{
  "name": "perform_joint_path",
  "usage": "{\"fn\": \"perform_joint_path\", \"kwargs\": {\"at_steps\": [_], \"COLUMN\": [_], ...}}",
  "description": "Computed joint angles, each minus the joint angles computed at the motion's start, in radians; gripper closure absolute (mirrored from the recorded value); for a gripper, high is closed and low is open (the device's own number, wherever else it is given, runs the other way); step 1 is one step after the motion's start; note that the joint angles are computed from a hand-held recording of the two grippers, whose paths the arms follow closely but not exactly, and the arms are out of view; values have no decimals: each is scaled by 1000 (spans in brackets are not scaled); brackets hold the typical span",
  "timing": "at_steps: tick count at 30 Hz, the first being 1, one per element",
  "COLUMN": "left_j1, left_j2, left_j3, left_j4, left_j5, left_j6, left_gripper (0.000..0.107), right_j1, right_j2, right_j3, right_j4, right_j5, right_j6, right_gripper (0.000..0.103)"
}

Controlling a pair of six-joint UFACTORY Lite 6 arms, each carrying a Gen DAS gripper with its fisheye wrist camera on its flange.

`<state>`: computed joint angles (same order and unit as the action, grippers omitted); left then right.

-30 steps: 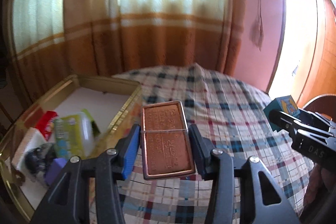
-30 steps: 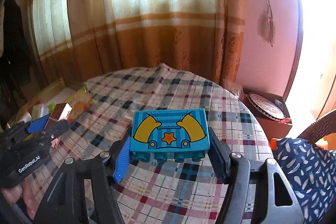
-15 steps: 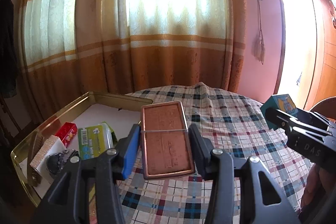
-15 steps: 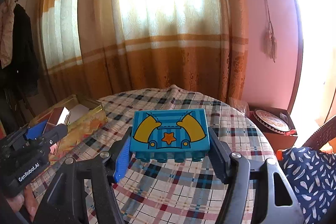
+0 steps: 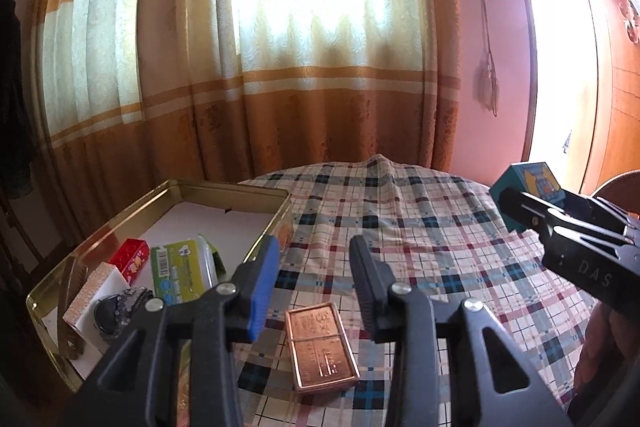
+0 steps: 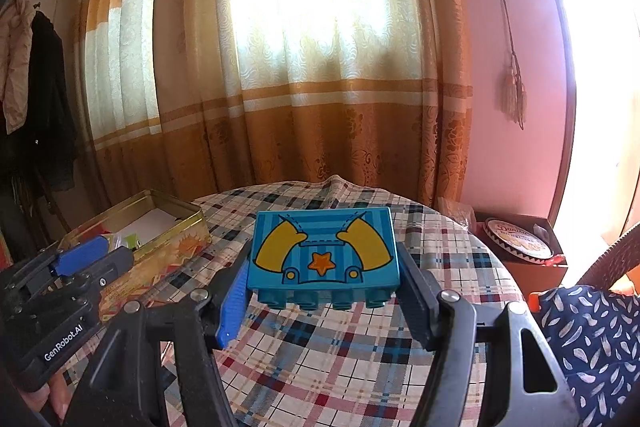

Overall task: Organize rigid objects
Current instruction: 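Lift the copper case and blue brick and carry them toward the gold tray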

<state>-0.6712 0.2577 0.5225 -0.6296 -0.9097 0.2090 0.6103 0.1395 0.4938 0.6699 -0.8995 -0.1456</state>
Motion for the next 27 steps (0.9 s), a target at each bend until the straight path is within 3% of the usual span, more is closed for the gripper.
{"fn": "perform_joint_path", "kwargs": {"at_steps": [4, 8, 10, 25, 27], "left_j1": [58, 132, 159, 144, 140], "left_j2": [-15, -39, -45, 198, 222], "left_j3": [5, -7, -1, 263, 292], "left_j4": [86, 206, 237, 164, 120], "left_j5": [90, 207, 278, 540, 549], "left_j6": [-30, -106, -125, -9, 37], "left_gripper": [69, 47, 43, 43, 51], "right_j1": [-9, -21, -15, -22, -29], "right_j2": [0, 3, 3, 23, 24], "right_j3": [4, 10, 11, 45, 44], "right_j4": [-9, -25, -16, -18, -28], "right_j5": [23, 35, 32, 72, 75], "right_j6": [9, 16, 4, -21, -15], "right_gripper": [36, 36, 36, 36, 36]}}
